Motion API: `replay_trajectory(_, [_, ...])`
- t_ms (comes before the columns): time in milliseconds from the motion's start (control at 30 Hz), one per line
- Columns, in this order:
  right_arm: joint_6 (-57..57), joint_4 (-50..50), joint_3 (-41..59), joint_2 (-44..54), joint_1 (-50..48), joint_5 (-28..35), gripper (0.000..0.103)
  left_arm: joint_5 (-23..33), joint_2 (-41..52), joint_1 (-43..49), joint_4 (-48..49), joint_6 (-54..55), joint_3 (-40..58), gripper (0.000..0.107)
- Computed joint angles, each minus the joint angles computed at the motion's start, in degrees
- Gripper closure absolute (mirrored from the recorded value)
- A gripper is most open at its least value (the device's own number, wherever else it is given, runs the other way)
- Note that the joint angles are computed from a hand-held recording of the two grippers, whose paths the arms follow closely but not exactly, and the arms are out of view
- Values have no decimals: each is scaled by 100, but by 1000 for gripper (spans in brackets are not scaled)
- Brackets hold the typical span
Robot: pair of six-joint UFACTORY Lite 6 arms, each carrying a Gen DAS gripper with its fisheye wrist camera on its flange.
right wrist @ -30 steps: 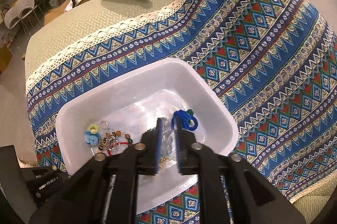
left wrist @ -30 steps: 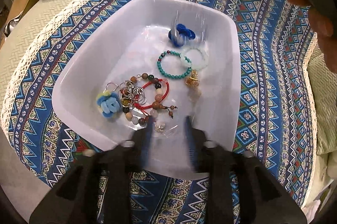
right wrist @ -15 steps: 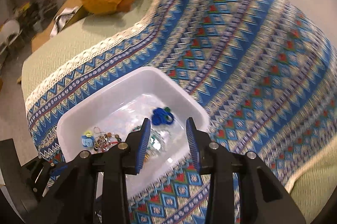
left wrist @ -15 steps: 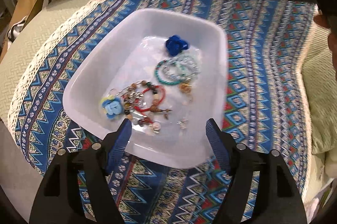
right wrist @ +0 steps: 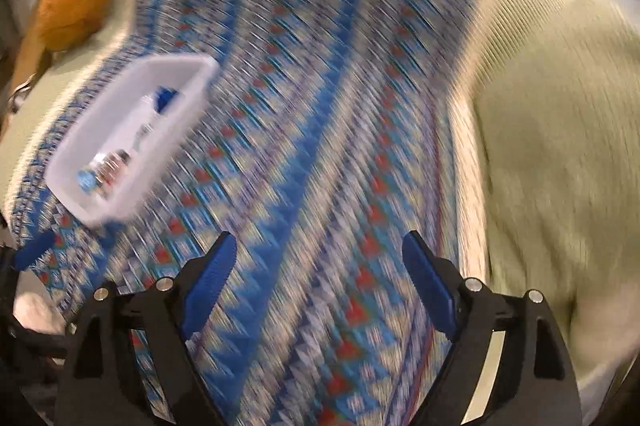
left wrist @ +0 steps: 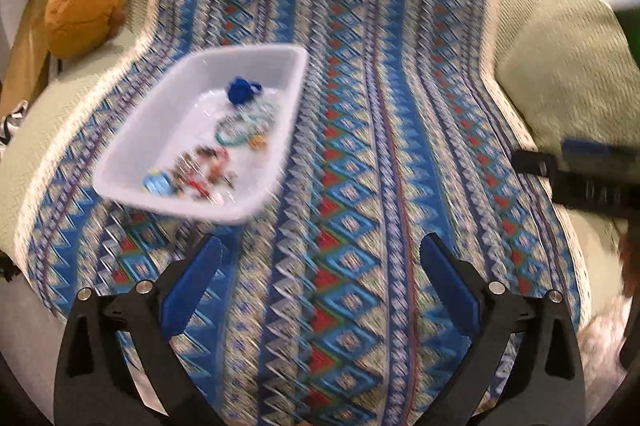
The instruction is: Organize jewelry
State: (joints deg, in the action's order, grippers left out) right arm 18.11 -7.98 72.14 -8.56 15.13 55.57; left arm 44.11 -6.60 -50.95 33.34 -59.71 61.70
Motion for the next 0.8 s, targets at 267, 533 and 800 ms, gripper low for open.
replay_trajectory(267, [688,-134,-1864,-1780,-86,-38,18,243,-139,-689,452,-1270,-414,9])
replay_trajectory(533, [1069,-288,-2058,-2107,101,-31,17,349,-218,-702,518,-1172,-480,9])
replay_trajectory(800, [1314,-485,-2009,-2073,343,-146,17,273,-309,-606,431,-1116,-620,9])
